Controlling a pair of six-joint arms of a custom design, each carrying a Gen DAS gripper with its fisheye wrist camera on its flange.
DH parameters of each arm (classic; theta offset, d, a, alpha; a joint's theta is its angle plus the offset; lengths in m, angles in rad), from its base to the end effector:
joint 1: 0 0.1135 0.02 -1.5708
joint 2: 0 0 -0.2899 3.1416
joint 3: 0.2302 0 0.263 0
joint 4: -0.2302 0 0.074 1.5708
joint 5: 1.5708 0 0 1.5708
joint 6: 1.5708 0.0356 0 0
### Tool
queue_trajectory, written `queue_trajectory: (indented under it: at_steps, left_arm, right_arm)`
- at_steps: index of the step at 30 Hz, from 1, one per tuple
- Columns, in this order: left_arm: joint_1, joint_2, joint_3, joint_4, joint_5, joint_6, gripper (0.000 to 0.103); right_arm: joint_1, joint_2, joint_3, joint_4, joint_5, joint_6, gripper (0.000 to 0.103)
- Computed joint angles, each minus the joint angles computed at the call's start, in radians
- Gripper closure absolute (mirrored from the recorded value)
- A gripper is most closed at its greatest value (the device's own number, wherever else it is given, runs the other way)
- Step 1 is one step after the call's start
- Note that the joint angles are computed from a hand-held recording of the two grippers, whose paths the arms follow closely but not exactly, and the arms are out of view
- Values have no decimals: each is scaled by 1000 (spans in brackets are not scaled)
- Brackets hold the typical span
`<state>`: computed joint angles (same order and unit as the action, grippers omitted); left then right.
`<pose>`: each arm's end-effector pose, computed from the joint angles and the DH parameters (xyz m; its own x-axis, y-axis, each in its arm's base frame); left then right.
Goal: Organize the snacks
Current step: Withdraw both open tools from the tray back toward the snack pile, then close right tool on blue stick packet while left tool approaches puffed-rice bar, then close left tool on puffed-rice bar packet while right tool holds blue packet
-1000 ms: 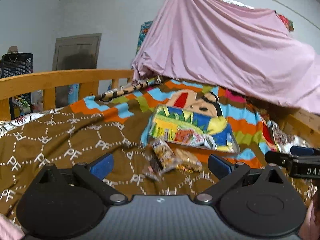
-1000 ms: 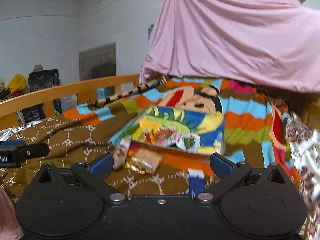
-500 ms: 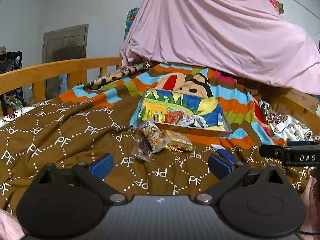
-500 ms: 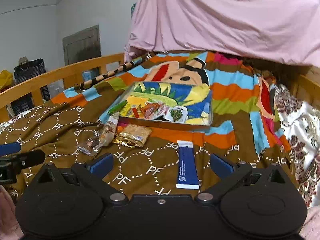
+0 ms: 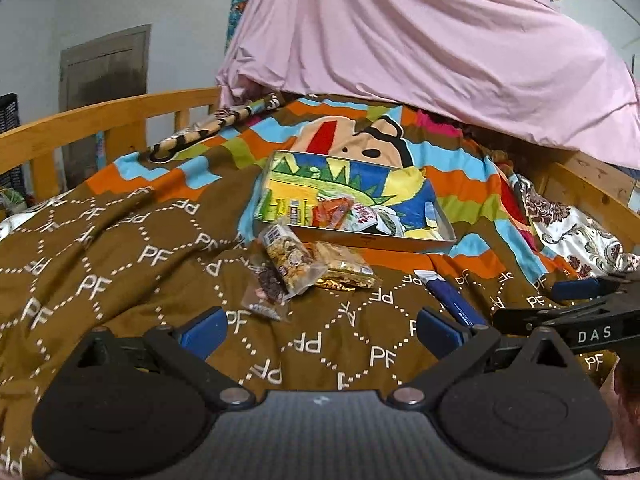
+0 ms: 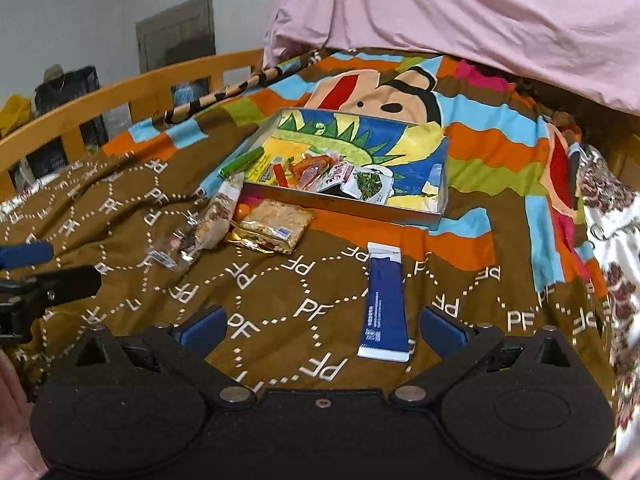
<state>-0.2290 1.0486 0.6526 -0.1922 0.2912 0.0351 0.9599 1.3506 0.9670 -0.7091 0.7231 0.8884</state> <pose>0.2165 -0.0610 0.2614 -0.5242 0.1567 -0.8370 0.4688 0.8737 -0.1300 0.1701 0.2019 0.2668 -0.6623 0.0686 -0.7461 0.1181 0.9929 -0.0135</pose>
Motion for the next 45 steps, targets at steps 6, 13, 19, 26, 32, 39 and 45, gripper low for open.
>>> queue_trajectory:
  at_steps: [6, 13, 19, 26, 32, 39, 45]
  left_arm:
    - [-18, 170, 58, 77, 50, -14, 0]
    - [-42, 400, 169, 168, 108, -10, 0]
    - [-68, 569, 250, 241, 164, -23, 0]
    - [-118, 713, 352, 308, 179, -13, 0]
    - [-160, 827, 470, 293, 102, -2, 0]
    - [-172, 912, 556, 259, 35, 5, 1]
    - [-180, 948, 573, 291, -14, 56, 1]
  right_arm:
    - [-159, -4, -33, 120, -140, -163, 1]
    - [-335, 75, -41, 216, -272, -278, 3]
    - [-445, 176, -20, 205, -393, -270, 18]
    - [-504, 268, 20, 203, -450, -273, 42]
    - [-521, 304, 29, 239, -434, -284, 58]
    - [-548, 351, 48, 290, -431, -301, 61]
    - [-574, 387, 56, 390, -433, -342, 64]
